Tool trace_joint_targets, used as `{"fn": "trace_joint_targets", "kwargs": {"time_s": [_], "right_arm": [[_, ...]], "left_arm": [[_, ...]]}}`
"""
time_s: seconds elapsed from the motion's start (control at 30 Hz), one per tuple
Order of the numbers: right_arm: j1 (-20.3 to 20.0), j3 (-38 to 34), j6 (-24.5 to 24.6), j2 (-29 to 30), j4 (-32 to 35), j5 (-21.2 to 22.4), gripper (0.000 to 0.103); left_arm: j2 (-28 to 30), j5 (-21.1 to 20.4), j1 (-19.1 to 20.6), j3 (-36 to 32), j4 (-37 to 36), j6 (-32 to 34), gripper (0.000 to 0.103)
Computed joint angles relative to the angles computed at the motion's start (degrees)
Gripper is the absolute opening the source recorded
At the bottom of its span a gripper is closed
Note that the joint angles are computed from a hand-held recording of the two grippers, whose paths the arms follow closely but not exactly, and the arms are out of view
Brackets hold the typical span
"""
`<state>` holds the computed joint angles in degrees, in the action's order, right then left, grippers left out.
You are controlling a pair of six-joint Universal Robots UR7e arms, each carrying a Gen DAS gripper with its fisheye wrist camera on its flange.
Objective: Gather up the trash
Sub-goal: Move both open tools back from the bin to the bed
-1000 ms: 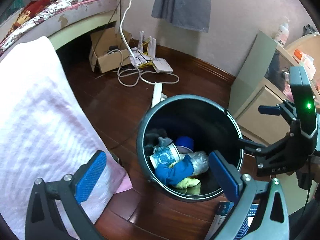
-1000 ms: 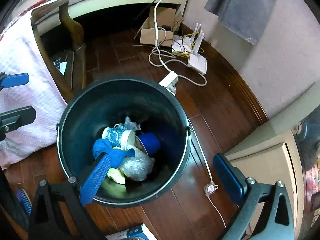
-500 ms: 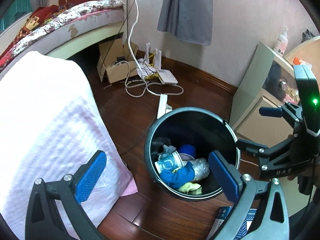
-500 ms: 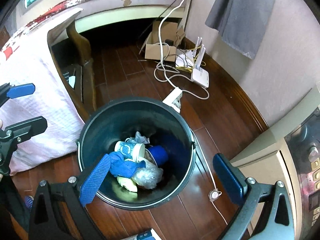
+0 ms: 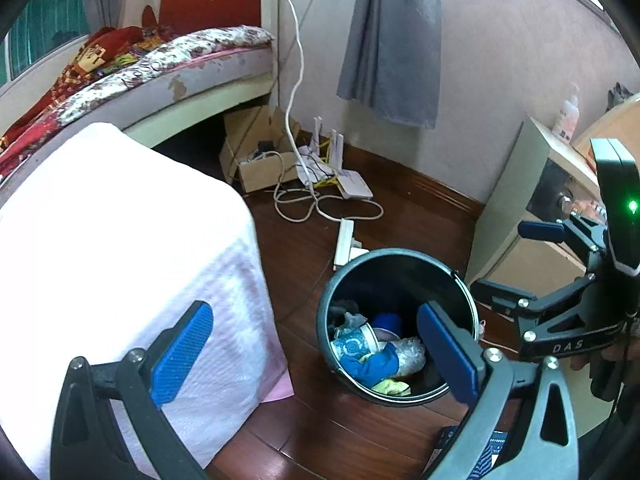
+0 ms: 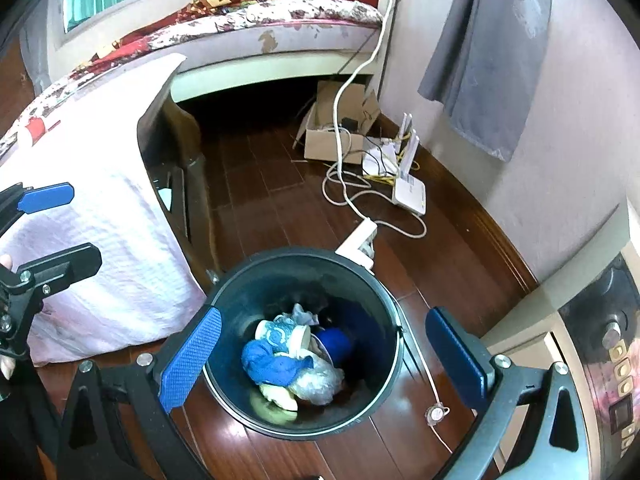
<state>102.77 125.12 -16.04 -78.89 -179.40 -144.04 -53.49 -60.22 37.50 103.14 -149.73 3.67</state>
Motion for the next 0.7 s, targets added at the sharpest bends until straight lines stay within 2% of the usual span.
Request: {"fn": "trace_joint_targets", "kwargs": {"time_s": [0.37,0.7], "right_arm": [[4.2,-3.5,-0.9,3.0,-0.1,-0.8,0.103],[8.0,-9.3,-2.0,8.8,-0.5,1.0,0.103]], "left_arm": [[-3.7,2.6,0.1,1.7,-1.1,-1.1,0.102],[-7.0,6.1,1.2,2.1,-2.3,-0.8,0.102]]}}
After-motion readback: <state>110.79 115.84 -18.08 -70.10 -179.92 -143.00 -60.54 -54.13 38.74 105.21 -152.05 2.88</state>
